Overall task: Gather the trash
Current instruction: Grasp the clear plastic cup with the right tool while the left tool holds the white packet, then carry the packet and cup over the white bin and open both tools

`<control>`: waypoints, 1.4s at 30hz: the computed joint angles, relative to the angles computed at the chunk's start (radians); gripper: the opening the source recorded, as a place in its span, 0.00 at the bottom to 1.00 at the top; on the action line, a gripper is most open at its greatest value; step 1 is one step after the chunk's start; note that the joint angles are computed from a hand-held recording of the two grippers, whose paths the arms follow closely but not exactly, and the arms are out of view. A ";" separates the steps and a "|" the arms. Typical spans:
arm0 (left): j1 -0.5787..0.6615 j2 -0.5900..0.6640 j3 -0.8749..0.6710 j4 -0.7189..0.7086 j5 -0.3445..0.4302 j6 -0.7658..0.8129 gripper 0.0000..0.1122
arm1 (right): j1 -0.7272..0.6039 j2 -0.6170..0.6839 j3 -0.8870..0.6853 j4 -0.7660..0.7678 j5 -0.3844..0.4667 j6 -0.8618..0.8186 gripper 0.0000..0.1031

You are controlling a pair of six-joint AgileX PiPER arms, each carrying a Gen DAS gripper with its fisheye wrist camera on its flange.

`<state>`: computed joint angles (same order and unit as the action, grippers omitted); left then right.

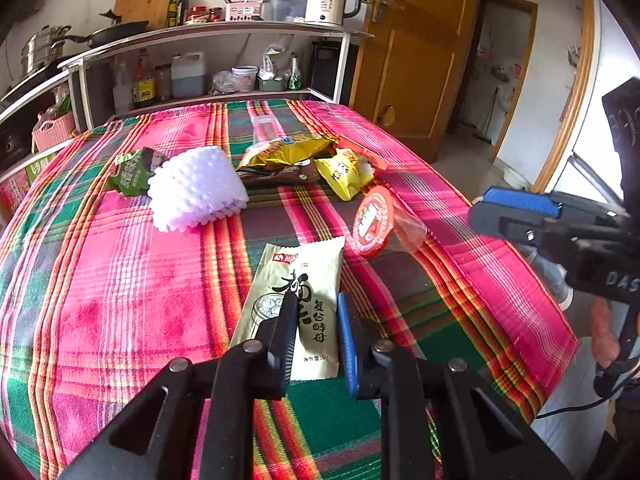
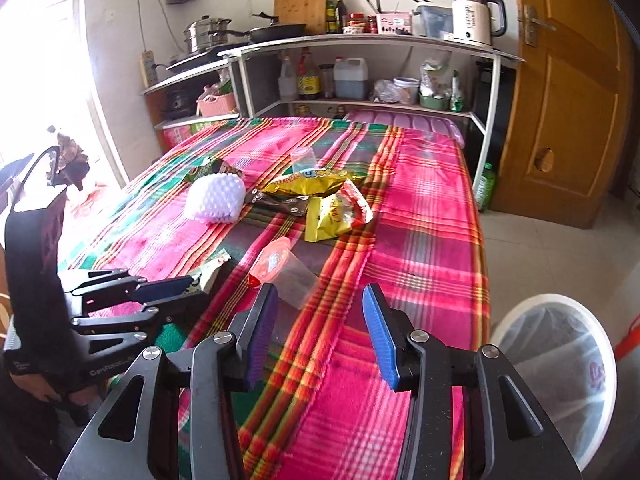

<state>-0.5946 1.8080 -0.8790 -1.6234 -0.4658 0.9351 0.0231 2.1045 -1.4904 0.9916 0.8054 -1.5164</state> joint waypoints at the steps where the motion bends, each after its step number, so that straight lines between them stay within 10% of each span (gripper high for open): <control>1: 0.007 -0.007 0.012 0.027 0.005 -0.035 0.19 | 0.012 0.011 -0.013 -0.010 -0.004 0.007 0.44; 21: 0.084 -0.103 0.170 0.356 0.030 -0.407 0.18 | 0.156 0.148 -0.199 -0.197 0.024 0.362 0.57; 25: 0.087 -0.108 0.178 0.367 0.029 -0.420 0.18 | 0.168 0.151 -0.201 -0.210 0.032 0.382 0.40; 42: 0.026 -0.125 0.129 0.242 0.004 -0.279 0.18 | 0.067 0.017 -0.035 -0.082 0.016 0.233 0.40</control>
